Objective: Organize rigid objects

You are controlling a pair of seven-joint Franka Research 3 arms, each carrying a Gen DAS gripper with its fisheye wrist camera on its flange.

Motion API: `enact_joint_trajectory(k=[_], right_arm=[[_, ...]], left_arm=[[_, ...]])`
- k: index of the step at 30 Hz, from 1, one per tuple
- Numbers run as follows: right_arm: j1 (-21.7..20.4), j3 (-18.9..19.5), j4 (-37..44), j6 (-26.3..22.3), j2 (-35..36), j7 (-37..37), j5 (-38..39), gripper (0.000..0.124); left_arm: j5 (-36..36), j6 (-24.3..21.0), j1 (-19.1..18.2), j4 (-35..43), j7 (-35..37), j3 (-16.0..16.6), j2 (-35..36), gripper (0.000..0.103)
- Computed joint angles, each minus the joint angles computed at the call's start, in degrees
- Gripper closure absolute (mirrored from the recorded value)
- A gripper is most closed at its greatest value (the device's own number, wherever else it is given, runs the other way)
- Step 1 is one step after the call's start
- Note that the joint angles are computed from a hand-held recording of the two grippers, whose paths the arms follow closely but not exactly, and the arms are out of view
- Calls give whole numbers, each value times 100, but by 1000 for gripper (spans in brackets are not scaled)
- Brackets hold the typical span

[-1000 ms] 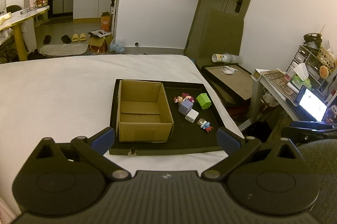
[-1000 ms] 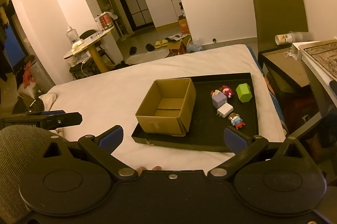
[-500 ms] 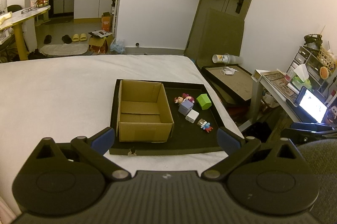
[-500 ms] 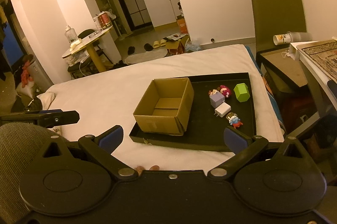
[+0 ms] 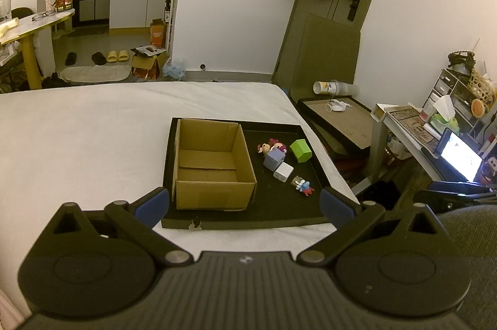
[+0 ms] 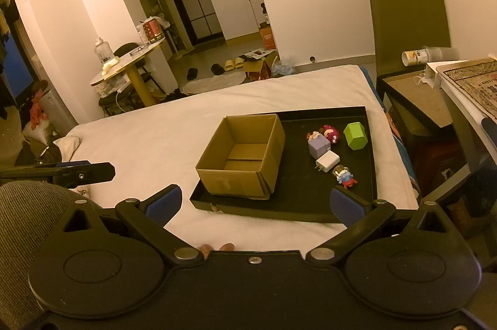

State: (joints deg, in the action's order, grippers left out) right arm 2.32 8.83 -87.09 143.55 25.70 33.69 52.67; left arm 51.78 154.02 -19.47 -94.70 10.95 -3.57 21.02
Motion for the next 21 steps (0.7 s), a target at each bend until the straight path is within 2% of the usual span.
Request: enact_joint_trajectory(k=[21], right_arm=[[5,4,-7,19,-3,9,-14,21]], left_arm=[[22,21,-20,12,-44,17,23,0]])
